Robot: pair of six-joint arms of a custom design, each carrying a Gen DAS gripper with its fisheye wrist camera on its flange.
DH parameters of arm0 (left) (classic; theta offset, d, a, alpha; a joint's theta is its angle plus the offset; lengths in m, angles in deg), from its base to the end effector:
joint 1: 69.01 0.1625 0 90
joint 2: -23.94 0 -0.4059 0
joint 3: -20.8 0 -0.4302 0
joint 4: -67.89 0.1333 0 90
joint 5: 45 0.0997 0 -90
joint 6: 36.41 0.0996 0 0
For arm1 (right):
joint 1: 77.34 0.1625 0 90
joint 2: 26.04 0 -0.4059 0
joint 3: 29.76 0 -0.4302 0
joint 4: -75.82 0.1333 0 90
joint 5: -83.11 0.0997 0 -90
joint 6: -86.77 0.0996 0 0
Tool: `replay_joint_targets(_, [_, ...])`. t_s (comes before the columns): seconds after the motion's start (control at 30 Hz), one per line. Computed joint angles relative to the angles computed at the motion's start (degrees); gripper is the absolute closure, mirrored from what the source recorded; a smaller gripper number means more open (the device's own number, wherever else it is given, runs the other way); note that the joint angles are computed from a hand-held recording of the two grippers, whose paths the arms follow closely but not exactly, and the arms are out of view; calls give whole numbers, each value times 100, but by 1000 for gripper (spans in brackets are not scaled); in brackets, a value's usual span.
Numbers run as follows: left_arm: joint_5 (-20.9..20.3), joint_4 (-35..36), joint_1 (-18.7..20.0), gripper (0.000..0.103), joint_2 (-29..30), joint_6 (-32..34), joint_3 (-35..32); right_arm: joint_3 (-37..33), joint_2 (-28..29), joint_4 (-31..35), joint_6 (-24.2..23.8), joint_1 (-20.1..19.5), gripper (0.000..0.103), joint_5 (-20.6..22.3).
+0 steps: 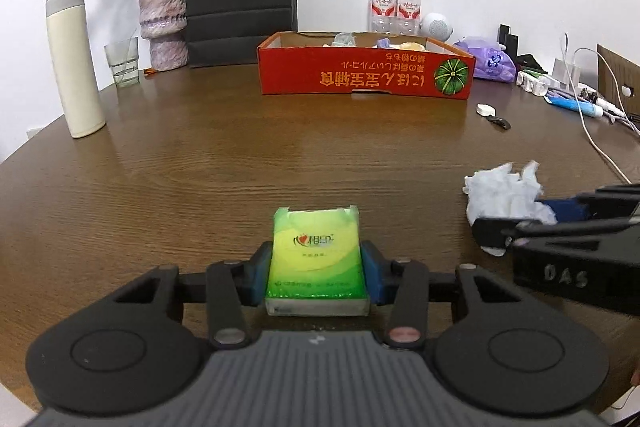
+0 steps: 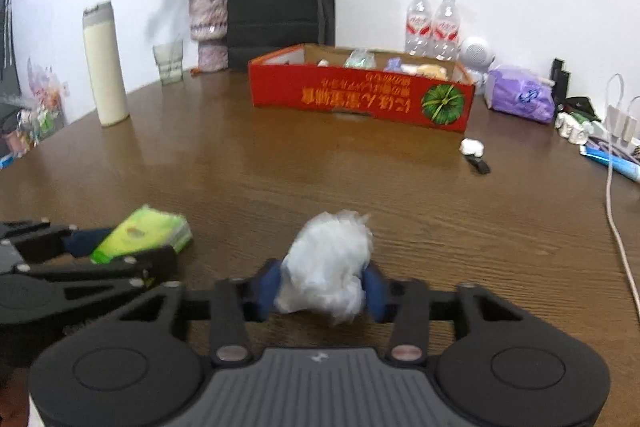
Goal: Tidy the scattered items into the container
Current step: 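Carry the green pack and tissue over the box and open both tools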
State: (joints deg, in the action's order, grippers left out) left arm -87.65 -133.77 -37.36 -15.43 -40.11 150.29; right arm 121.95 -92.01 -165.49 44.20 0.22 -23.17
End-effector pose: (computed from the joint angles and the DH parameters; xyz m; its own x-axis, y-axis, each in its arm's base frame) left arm -0.2580 -0.4017 -0.0364 -0.6353 0.4026 -0.6590 0.7524 0.5151 -0.4105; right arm 0.0328 -0.3406 0.1554 -0.7101 0.0626 0.7013 -0.5313 0.6059 -0.5921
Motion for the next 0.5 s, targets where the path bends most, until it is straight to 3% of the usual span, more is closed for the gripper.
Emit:
replay_joint_targets(0.1, [-136,5,91,57,-36,20,-121,11,-60,47,-36,3,78,134])
replay_joint_targets(0.2, [-278,-315,243,57,78,549,-509,34,-427,222,121,-51,80,409])
replay_joint_targets(0.33, [-690,-263,522,57,225,1165,-1533,-256,-1510,1199,250,-23,80,796])
replay_joint_targets(0.4, [-992,81,681,57,419,1380,-2356,-770,-1816,1736,4,173,79,679])
replay_joint_targets(0.5, [-1441,1492,997,57,903,909,-3908,-1871,-1895,2913,-243,459,78,267])
